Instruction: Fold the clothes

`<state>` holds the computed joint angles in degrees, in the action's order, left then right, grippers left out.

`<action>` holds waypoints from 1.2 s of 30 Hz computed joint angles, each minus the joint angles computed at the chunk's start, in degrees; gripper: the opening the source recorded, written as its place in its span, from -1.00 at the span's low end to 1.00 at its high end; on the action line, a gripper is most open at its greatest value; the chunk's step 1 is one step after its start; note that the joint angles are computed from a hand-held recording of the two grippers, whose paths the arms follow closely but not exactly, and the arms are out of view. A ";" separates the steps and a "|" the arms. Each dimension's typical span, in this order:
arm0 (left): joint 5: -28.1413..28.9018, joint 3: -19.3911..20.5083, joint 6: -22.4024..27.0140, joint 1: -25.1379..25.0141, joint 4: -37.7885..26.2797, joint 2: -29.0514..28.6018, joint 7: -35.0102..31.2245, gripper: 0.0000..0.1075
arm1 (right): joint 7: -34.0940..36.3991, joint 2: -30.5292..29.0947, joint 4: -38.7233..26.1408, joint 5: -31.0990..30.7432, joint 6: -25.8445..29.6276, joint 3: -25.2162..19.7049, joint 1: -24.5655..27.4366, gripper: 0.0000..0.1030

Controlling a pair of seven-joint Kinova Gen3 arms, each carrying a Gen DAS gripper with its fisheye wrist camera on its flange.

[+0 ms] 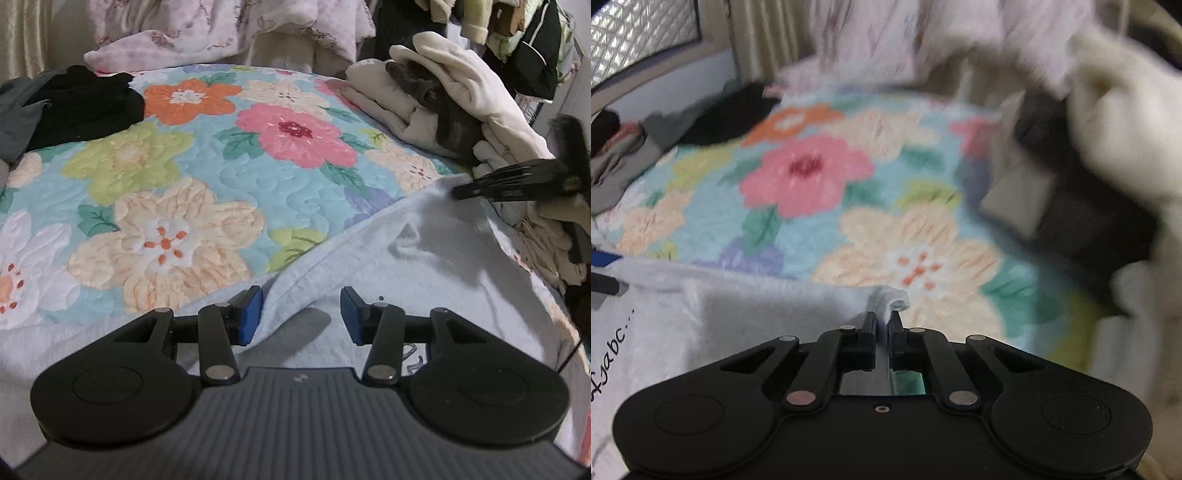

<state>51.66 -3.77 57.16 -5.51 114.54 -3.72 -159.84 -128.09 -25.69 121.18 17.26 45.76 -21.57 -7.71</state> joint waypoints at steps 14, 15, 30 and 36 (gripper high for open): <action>-0.25 -5.88 3.02 -4.38 5.63 -6.57 -3.96 -0.08 | -8.26 -10.96 0.16 -4.77 19.12 -19.66 10.63 -0.65; -0.45 -6.19 3.04 -4.47 5.72 -6.88 -3.59 -0.08 | -9.20 -10.99 -0.19 -5.34 19.53 -18.80 10.68 -0.65; 1.58 -6.40 5.05 -3.05 6.60 -8.46 -2.75 -0.03 | -16.60 -9.87 -0.40 -16.53 16.80 -8.54 2.07 -0.13; 4.79 -3.31 2.08 0.95 7.09 -8.70 -2.49 -0.03 | -14.61 -10.08 -0.99 -15.45 16.68 -7.70 1.04 -0.10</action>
